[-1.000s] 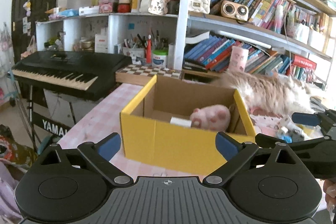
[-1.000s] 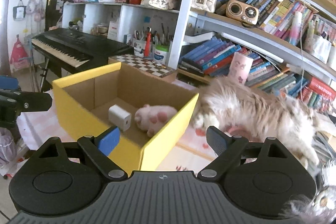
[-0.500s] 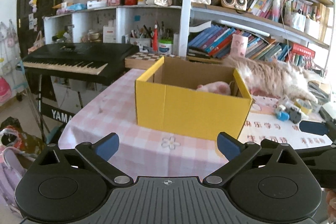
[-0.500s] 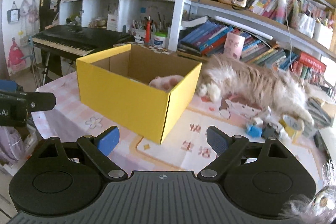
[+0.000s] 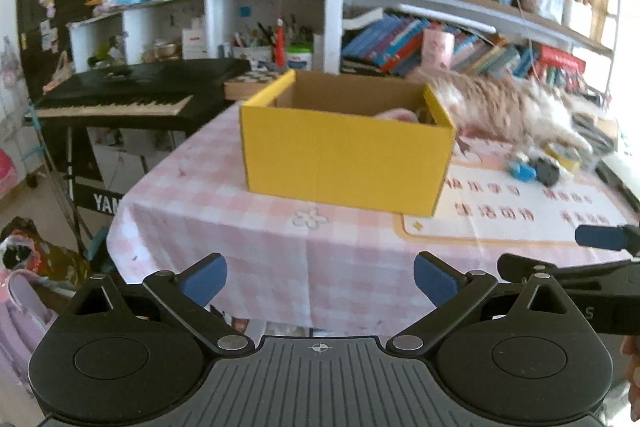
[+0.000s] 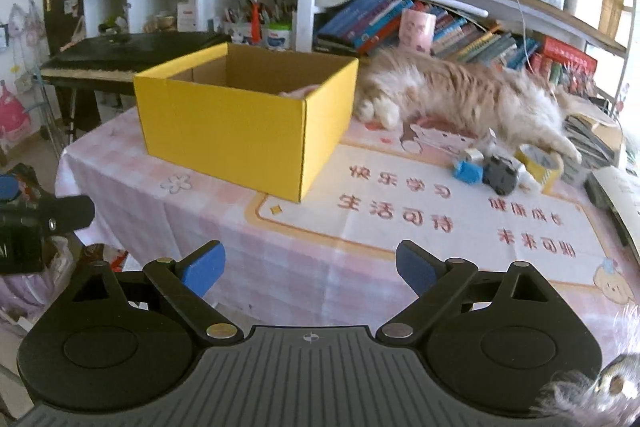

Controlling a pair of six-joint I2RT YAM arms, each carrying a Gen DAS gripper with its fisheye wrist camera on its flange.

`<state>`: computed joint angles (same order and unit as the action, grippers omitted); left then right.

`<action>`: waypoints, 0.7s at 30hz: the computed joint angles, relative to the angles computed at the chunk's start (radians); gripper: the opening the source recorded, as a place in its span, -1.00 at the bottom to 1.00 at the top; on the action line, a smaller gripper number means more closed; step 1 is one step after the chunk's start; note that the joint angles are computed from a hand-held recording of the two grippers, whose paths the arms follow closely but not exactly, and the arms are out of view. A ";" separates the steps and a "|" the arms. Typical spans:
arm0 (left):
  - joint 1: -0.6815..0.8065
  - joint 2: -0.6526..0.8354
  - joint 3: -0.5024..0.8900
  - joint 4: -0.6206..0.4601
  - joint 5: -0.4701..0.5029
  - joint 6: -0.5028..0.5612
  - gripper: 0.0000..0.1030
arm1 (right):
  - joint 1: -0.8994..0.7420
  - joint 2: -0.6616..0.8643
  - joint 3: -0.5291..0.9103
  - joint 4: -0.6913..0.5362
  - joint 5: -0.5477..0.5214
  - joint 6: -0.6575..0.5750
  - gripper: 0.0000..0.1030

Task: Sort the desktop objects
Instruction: 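Lift both open tools out of the box and back away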

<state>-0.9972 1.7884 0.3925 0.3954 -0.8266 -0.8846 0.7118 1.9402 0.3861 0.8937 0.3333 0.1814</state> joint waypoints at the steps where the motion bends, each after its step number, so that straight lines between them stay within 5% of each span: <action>1: -0.001 0.003 0.002 0.004 0.010 0.006 0.97 | 0.001 -0.004 -0.007 -0.003 0.004 0.006 0.81; 21: 0.000 0.095 0.062 0.125 0.137 0.149 0.97 | -0.012 -0.051 -0.083 -0.077 0.087 0.084 0.86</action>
